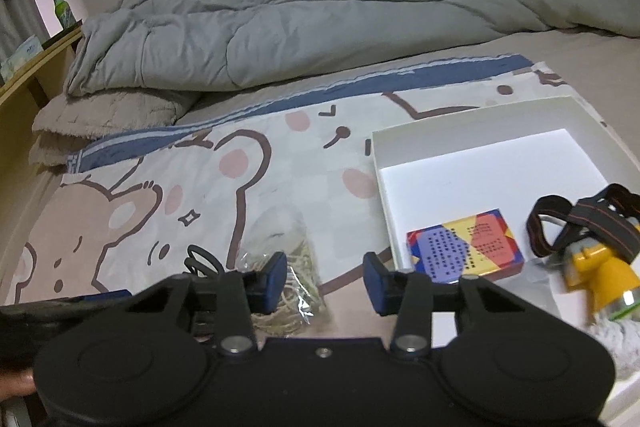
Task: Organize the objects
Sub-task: 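Move the left tool to the brown claw clip while the right tool approaches the rubber-band bag, then grasp the brown claw clip with the left tool while the right tool grasps the rubber-band bag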
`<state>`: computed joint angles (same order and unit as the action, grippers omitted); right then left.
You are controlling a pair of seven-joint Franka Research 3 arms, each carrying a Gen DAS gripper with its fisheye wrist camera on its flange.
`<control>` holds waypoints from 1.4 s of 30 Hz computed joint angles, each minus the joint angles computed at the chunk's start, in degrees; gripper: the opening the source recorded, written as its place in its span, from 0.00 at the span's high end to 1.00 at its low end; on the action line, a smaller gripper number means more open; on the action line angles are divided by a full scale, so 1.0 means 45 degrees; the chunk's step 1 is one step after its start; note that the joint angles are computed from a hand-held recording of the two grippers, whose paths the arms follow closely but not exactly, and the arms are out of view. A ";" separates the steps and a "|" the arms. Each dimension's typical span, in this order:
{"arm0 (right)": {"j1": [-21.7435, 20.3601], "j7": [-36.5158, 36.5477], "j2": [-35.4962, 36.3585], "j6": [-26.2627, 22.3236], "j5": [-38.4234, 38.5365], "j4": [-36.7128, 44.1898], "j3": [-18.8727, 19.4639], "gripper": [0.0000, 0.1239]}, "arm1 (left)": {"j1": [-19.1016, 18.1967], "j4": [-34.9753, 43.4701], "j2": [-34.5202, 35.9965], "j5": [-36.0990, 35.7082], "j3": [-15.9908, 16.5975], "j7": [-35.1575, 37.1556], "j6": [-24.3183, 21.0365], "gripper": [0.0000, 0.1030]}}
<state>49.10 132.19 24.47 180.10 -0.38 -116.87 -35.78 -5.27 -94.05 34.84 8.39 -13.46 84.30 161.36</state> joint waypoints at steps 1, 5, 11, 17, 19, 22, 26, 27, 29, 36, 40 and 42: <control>-0.0206 -0.0073 0.0057 -0.0030 0.0052 0.0097 0.0211 0.64 | -0.0158 0.0086 0.0045 0.0184 0.0208 -0.0097 -0.0173 0.10; -0.0727 -0.0072 0.0323 -0.0274 0.0162 0.0475 0.0715 0.64 | 0.0351 0.0133 0.0179 -0.0345 -0.0128 -0.0089 -0.0185 0.04; -0.1186 -0.0216 0.0552 -0.0355 -0.0161 0.0823 0.1197 0.64 | 0.0465 -0.0014 0.0008 -0.0434 0.0192 -0.0320 0.0060 0.04; -0.1295 -0.0760 0.0918 -0.0634 -0.0759 0.1324 0.1385 0.45 | -0.0761 -0.0121 -0.0211 0.1611 0.2360 -0.2933 0.0151 0.04; -0.0675 -0.0567 0.1274 -0.0949 -0.1231 0.1595 0.0715 0.34 | -0.0398 -0.0258 -0.0282 0.1684 0.2129 -0.3229 0.0413 0.04; -0.0541 -0.0579 0.1636 -0.1368 -0.1920 0.2022 0.0584 0.27 | 0.0491 -0.0417 -0.0338 0.1035 0.1152 -0.3037 0.0774 0.05; -0.0757 -0.0366 0.2042 -0.1888 -0.2684 0.2688 0.0843 0.21 | 0.1009 -0.0399 -0.0285 0.0501 0.0306 -0.2207 0.0931 0.06; -0.0887 -0.0341 0.2107 -0.2010 -0.2835 0.2853 0.0996 0.21 | 0.0995 -0.0357 -0.0242 0.0506 0.0238 -0.1992 0.0917 0.08; -0.1272 -0.0378 0.2199 -0.2164 -0.3066 0.3141 0.1455 0.20 | 0.0960 -0.0292 -0.0176 0.0504 0.0138 -0.1594 0.0847 0.10; -0.2527 -0.1020 0.2631 -0.3103 -0.3734 0.4223 0.3020 0.19 | 0.0535 0.0184 0.0117 0.0343 0.0234 -0.1147 0.0424 0.13; -0.2972 -0.0943 0.2811 -0.3367 -0.3887 0.4554 0.3492 0.19 | -0.0079 0.0597 0.0282 0.0692 0.0693 -0.1518 -0.0057 0.14; -0.3301 -0.0991 0.2886 -0.3477 -0.3738 0.4689 0.3835 0.19 | -0.0373 0.0758 0.0353 0.0937 0.0921 -0.1773 -0.0236 0.16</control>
